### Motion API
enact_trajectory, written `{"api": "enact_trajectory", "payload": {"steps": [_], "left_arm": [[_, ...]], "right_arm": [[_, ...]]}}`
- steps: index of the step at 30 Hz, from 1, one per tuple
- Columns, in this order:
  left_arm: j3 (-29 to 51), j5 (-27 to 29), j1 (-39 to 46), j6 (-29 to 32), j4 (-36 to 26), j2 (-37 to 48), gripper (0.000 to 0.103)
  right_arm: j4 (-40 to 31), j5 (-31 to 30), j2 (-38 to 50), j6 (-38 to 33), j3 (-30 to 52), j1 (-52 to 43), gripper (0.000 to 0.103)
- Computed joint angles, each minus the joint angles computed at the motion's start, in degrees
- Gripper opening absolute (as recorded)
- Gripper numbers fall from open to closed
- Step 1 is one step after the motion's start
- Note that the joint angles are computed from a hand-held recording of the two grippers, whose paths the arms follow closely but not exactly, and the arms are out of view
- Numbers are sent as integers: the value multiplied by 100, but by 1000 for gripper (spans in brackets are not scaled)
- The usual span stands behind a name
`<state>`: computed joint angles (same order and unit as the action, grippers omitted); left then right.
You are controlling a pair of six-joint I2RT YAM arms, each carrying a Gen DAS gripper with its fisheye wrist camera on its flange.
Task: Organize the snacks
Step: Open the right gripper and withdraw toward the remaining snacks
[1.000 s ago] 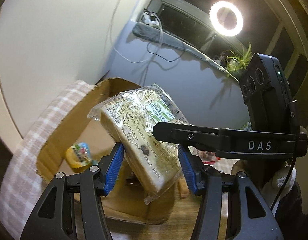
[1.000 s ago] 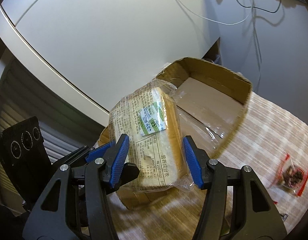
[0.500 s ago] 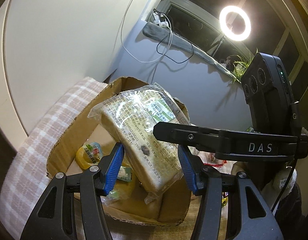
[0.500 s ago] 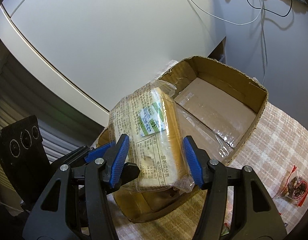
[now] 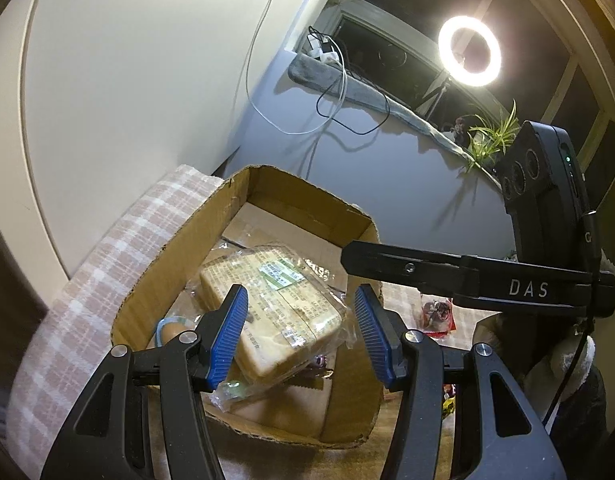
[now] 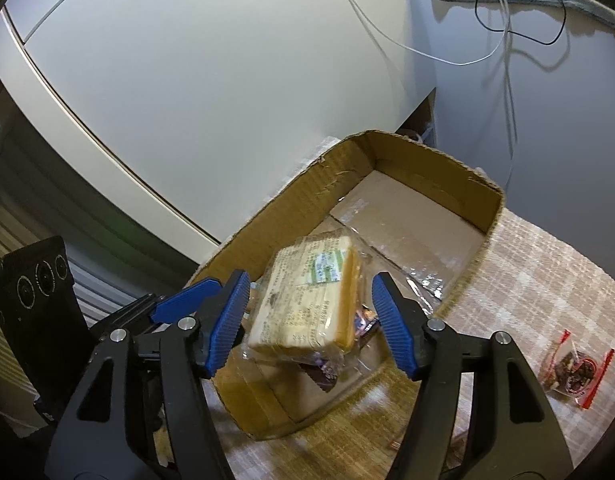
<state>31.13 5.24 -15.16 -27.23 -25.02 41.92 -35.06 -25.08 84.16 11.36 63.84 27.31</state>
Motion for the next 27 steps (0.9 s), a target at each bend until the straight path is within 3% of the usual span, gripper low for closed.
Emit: {"api": "enact_trajectory", "payload": {"steps": [11, 17, 27], "left_arm": [[148, -667, -965, -339, -216, -137, 54], [259, -1300, -1976, -646, -216, 11, 54], [445, -2001, -3587, -1149, 86, 861, 54]], "right_arm": [[-387, 232, -1039, -465, -646, -556, 70], [-962, 195, -1886, -1161, -1161, -1417, 70], [-2057, -17, -2835, -2913, -1847, -3416, 70]]}}
